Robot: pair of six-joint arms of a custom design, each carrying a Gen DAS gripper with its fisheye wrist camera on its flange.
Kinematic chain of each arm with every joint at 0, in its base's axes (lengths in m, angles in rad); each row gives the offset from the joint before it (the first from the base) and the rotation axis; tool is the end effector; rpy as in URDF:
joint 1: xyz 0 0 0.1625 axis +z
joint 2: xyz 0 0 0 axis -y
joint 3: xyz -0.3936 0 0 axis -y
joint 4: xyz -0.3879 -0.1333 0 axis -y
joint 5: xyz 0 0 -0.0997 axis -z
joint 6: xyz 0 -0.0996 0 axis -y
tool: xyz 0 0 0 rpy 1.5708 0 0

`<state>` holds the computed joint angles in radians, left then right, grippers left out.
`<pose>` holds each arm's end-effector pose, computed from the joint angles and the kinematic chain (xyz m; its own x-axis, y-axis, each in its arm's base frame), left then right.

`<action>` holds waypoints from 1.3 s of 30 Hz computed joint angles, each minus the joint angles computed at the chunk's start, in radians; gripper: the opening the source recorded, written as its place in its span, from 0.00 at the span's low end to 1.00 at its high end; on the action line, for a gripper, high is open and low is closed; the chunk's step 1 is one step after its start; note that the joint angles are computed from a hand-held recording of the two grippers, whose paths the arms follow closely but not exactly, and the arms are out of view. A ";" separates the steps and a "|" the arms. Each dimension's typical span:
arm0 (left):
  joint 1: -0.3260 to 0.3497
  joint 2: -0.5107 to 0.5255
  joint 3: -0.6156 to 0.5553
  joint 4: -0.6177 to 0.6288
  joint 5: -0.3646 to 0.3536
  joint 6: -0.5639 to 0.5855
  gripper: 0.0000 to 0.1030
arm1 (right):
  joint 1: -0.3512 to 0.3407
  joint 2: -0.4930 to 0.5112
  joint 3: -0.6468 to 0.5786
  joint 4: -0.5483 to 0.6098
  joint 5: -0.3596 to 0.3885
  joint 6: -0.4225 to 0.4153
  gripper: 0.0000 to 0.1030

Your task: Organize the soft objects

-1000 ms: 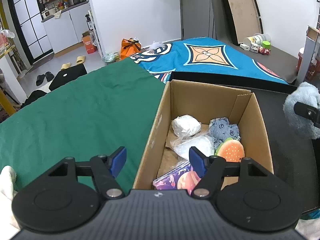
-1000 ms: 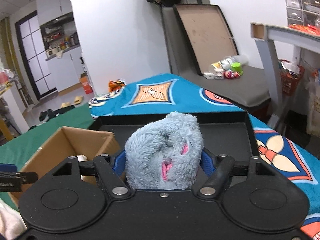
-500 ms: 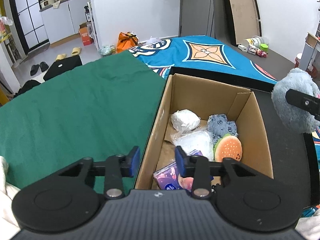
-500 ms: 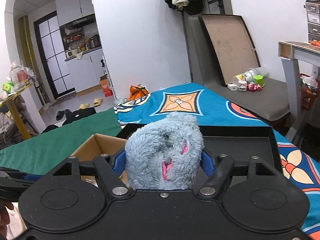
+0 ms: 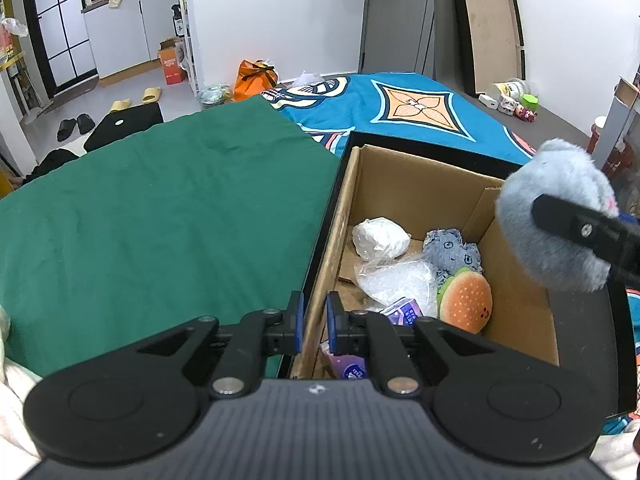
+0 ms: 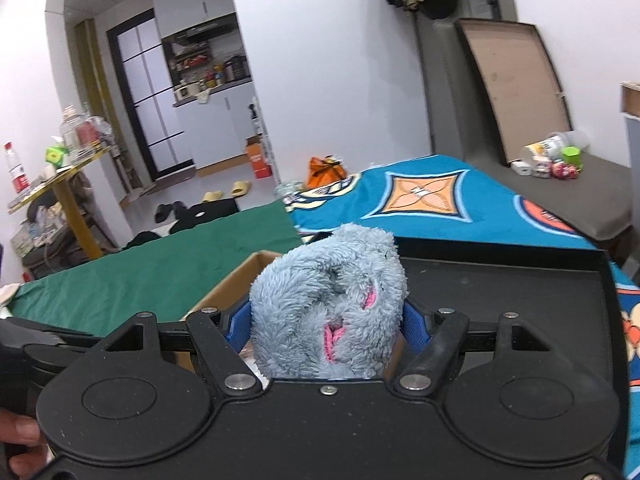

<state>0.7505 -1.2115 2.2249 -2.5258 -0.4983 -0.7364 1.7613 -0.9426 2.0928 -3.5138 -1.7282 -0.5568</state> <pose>-0.1715 -0.4618 0.1484 -0.7041 -0.1724 -0.6889 0.3472 0.7627 -0.5457 0.2159 -0.4979 0.1288 -0.7710 -0.4299 0.4698 -0.6365 0.5442 -0.5466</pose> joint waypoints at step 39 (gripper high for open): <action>-0.127 -0.083 -0.034 0.304 -0.036 -0.188 0.57 | -0.041 -0.185 0.108 0.073 0.006 0.119 0.95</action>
<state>0.6239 -1.2945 2.1906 -2.2215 -0.5343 -0.9243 1.7199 -1.1275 2.2010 -3.4413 -1.7222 -0.4373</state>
